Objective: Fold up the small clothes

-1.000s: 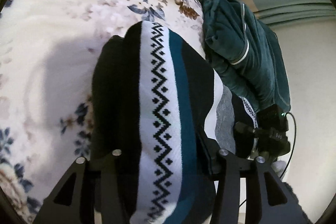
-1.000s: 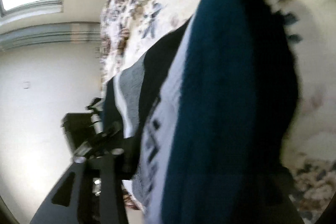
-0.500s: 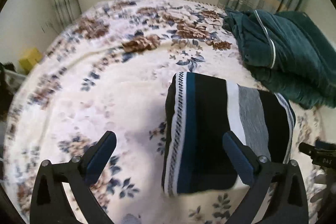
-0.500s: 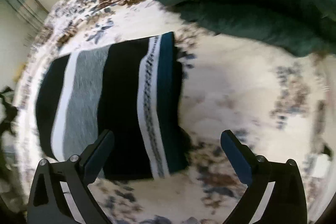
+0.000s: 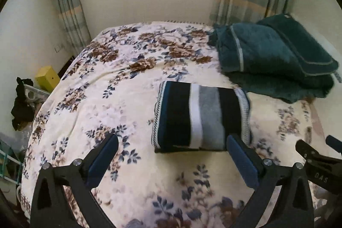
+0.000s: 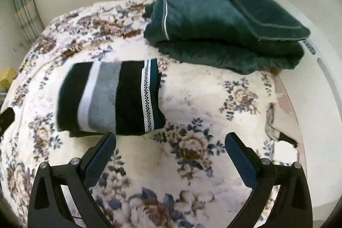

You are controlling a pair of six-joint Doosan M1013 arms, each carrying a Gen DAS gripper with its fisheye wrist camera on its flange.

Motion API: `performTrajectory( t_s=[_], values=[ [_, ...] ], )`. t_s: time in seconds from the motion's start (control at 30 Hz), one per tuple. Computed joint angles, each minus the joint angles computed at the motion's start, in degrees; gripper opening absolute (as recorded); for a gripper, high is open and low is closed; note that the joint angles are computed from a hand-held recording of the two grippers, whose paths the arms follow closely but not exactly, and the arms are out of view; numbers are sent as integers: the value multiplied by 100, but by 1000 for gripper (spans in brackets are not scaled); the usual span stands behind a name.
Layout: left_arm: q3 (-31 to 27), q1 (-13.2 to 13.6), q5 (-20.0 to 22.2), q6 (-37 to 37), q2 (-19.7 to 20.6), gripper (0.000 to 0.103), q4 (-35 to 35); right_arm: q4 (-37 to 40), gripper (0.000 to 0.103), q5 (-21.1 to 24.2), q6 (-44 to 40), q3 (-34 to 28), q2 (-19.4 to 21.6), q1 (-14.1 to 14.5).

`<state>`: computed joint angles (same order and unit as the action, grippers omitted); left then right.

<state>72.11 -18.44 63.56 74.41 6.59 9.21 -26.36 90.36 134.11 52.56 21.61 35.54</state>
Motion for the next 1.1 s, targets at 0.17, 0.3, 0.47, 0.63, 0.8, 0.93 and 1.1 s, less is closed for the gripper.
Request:
performTrajectory(
  t_s=[0.17,0.3,0.47,0.63,0.8,0.93,1.1],
  values=[
    [1,-192,182,-178,-427,103,208,-437,103,323,43,-129,-394,387],
    [-65,-352,398,-324,-714,103,365,-796,103,642,17,-404,-594,759],
    [-195,-593,635,-428,-1024,103,613,-1265,103,1004,-13,-895,-726,1265],
    [-298,-789,761,-546,-1249,103,769,-1729,103,1316,-36,-1402,-758,1720],
    [-406,-1020,851,-761,-1442,103,1006,-2115,103,1547,-260,-1870,-727,2112],
    [-424,-1158,901,-855,-1547,103,1152,-2393,103,1719,-418,-2267,-659,2374],
    [-456,-1254,957,-981,-1627,103,1296,-2771,103,1846,-669,-2690,-565,2599]
  ],
)
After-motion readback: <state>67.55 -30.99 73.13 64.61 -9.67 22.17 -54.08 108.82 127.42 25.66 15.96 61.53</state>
